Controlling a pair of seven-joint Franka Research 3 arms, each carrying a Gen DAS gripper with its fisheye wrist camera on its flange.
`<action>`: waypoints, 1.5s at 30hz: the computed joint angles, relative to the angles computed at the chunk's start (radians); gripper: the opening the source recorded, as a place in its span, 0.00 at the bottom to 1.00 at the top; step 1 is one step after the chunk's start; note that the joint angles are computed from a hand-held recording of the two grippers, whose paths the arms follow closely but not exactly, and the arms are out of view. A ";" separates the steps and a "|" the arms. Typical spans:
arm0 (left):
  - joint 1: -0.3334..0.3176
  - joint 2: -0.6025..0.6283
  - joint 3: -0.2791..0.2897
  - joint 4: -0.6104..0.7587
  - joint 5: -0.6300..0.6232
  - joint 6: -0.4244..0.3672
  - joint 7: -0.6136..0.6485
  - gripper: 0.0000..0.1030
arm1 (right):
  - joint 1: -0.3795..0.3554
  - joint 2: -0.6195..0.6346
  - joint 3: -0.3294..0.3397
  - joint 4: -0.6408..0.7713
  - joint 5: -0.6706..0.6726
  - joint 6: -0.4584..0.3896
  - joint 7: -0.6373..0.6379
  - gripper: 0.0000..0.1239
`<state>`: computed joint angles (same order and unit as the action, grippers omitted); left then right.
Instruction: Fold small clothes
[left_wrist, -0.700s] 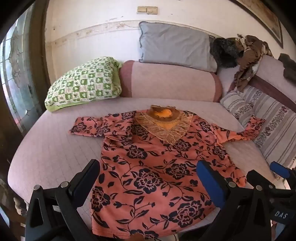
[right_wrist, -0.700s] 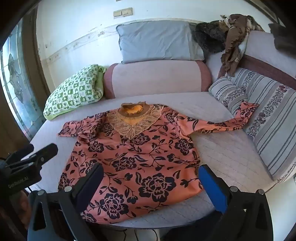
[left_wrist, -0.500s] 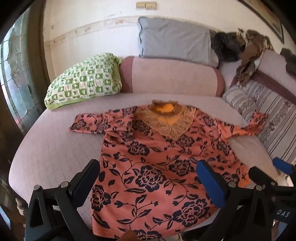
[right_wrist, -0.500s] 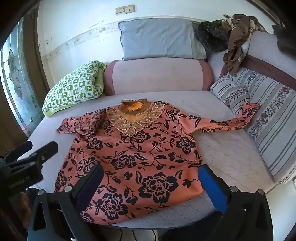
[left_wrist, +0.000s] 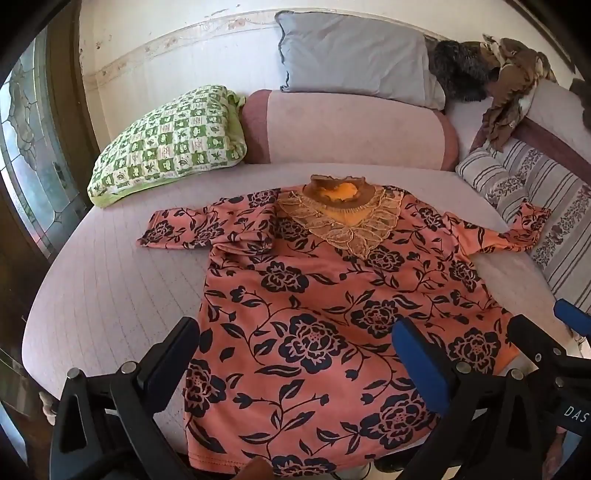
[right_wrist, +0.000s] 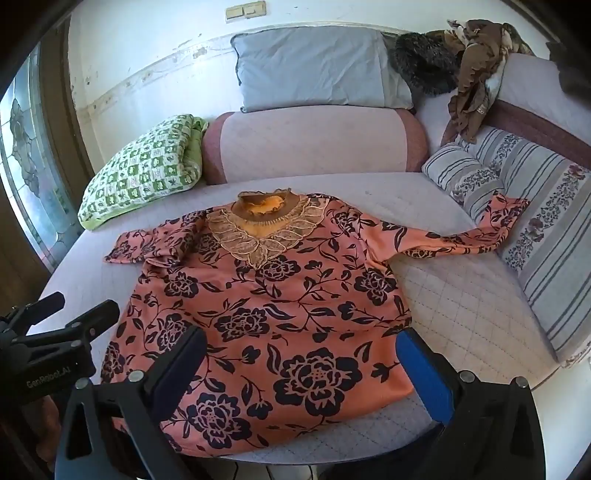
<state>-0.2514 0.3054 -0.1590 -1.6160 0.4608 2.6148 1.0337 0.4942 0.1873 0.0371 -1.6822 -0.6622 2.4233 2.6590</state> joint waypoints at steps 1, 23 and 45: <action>-0.001 0.001 0.000 0.001 0.002 -0.002 0.000 1.00 | 0.001 0.003 0.001 0.002 0.003 -0.003 -0.003 0.83; 0.008 -0.002 -0.006 -0.011 -0.031 -0.002 0.023 1.00 | 0.009 0.028 -0.013 0.018 0.012 0.003 -0.020 0.83; 0.012 0.007 -0.014 -0.003 -0.072 -0.018 0.062 1.00 | 0.016 0.047 -0.021 0.040 0.022 0.001 -0.044 0.83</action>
